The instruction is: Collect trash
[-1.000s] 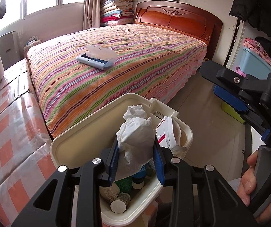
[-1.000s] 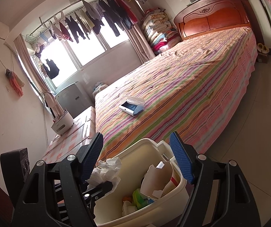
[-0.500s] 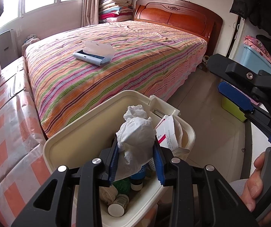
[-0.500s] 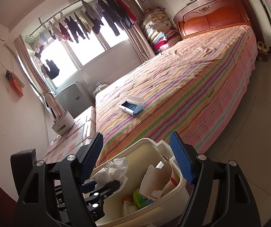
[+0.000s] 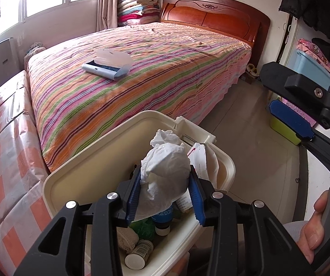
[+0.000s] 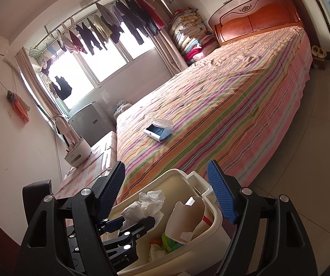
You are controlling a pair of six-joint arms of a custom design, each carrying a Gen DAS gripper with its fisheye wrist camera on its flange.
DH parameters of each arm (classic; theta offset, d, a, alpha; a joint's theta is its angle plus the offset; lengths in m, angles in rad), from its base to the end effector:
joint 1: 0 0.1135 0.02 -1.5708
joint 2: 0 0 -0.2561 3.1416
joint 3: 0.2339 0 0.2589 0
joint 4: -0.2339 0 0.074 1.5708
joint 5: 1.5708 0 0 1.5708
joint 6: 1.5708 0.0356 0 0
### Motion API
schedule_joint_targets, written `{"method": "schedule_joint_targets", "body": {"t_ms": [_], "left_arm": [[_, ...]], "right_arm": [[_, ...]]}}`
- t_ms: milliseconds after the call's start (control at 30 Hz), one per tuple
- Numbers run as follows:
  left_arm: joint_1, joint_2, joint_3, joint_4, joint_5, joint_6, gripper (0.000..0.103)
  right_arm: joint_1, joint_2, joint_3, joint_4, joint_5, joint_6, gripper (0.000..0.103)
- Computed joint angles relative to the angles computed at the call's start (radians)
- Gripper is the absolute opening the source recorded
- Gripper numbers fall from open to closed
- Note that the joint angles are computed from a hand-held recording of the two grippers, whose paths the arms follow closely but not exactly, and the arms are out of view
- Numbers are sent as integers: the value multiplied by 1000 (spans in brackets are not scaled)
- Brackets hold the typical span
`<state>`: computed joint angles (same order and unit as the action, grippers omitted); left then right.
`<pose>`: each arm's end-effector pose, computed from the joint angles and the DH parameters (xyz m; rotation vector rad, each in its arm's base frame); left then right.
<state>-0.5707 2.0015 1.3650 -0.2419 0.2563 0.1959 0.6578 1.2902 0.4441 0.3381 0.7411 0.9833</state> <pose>0.3606 -0.2422 0.1613 1.0287 2.2445 -0.4780 0.2114 0.1329 0.1620 0.7367 1.8063 0.3140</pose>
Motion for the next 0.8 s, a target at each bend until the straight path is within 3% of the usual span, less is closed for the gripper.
{"method": "schedule_joint_targets", "body": {"t_ms": [300, 600, 733, 800], "left_arm": [[-16, 6, 7, -7, -25, -14, 61], [-8, -46, -39, 15, -57, -30, 69], [15, -107, -93, 25, -84, -47, 70], [33, -161, -145, 54, -115, -60, 70]], "right_arm": [[-7, -36, -33, 10, 1, 9, 73], [-4, -46, -40, -13, 28, 35, 80], [14, -25, 4, -115, 73, 76, 82], [26, -8, 37, -169, 78, 92, 89]]}}
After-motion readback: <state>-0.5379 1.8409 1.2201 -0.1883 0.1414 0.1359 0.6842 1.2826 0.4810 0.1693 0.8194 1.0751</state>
